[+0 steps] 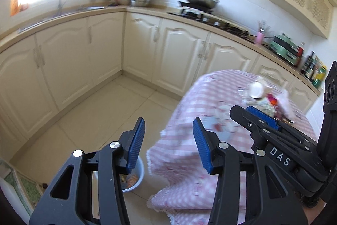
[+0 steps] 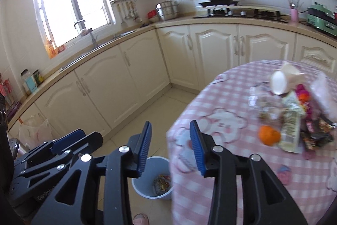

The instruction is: Collect trash

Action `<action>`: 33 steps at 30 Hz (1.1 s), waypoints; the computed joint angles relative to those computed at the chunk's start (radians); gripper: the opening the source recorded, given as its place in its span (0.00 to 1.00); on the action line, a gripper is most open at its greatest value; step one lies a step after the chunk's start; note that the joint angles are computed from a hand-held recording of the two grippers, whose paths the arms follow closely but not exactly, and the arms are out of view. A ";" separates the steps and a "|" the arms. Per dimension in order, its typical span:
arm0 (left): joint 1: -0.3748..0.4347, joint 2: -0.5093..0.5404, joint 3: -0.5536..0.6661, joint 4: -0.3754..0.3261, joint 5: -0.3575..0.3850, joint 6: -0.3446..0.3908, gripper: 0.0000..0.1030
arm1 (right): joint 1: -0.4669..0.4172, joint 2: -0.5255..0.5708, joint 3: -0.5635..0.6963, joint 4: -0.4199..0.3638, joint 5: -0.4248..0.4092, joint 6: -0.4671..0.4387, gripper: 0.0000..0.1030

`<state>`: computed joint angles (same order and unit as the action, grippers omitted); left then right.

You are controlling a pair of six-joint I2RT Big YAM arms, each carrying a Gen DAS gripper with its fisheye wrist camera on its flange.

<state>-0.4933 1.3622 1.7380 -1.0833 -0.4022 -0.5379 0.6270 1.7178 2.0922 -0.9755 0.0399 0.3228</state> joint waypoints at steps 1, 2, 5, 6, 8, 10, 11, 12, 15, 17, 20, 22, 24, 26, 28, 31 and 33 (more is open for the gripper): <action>-0.016 0.013 0.017 -0.005 -0.002 0.005 0.45 | -0.011 -0.024 -0.030 0.009 0.006 0.005 0.37; -0.035 0.034 0.043 -0.007 -0.002 0.014 0.46 | -0.030 -0.054 -0.065 0.018 0.015 0.010 0.38; -0.076 0.089 0.104 -0.014 0.016 0.035 0.47 | -0.083 -0.128 -0.156 0.037 0.043 0.026 0.38; -0.085 0.102 0.119 -0.016 0.019 0.041 0.48 | -0.102 -0.146 -0.178 0.040 0.051 0.031 0.38; -0.111 0.148 0.171 -0.025 0.028 0.056 0.48 | -0.145 -0.188 -0.231 0.043 0.071 0.051 0.40; -0.124 0.180 0.204 -0.032 0.042 0.066 0.48 | -0.187 -0.225 -0.281 0.046 0.076 0.065 0.41; -0.131 0.204 0.232 -0.041 0.051 0.074 0.48 | -0.213 -0.238 -0.300 0.044 0.077 0.076 0.41; -0.141 0.219 0.245 -0.045 0.052 0.074 0.48 | -0.232 -0.253 -0.322 0.045 0.077 0.089 0.41; -0.148 0.267 0.297 -0.065 0.072 0.077 0.48 | -0.276 -0.280 -0.365 0.046 0.077 0.114 0.41; -0.153 0.296 0.328 -0.077 0.080 0.079 0.48 | -0.298 -0.285 -0.379 0.046 0.074 0.121 0.42; -0.151 0.343 0.378 -0.096 0.099 0.085 0.48 | -0.331 -0.278 -0.383 0.041 0.058 0.129 0.42; -0.149 0.376 0.413 -0.111 0.113 0.086 0.48 | -0.344 -0.270 -0.380 0.035 0.055 0.133 0.44; -0.144 0.409 0.447 -0.126 0.128 0.086 0.48 | -0.352 -0.251 -0.365 0.024 0.060 0.145 0.45; -0.141 0.440 0.479 -0.143 0.140 0.087 0.48 | -0.362 -0.235 -0.354 0.014 0.060 0.160 0.45; -0.134 0.468 0.506 -0.157 0.159 0.091 0.48 | -0.378 -0.218 -0.342 0.010 0.039 0.171 0.46; -0.126 0.500 0.537 -0.172 0.178 0.096 0.48 | -0.394 -0.185 -0.313 0.001 0.004 0.182 0.46; -0.121 0.519 0.560 -0.185 0.189 0.100 0.48 | -0.400 -0.165 -0.292 -0.008 -0.014 0.186 0.46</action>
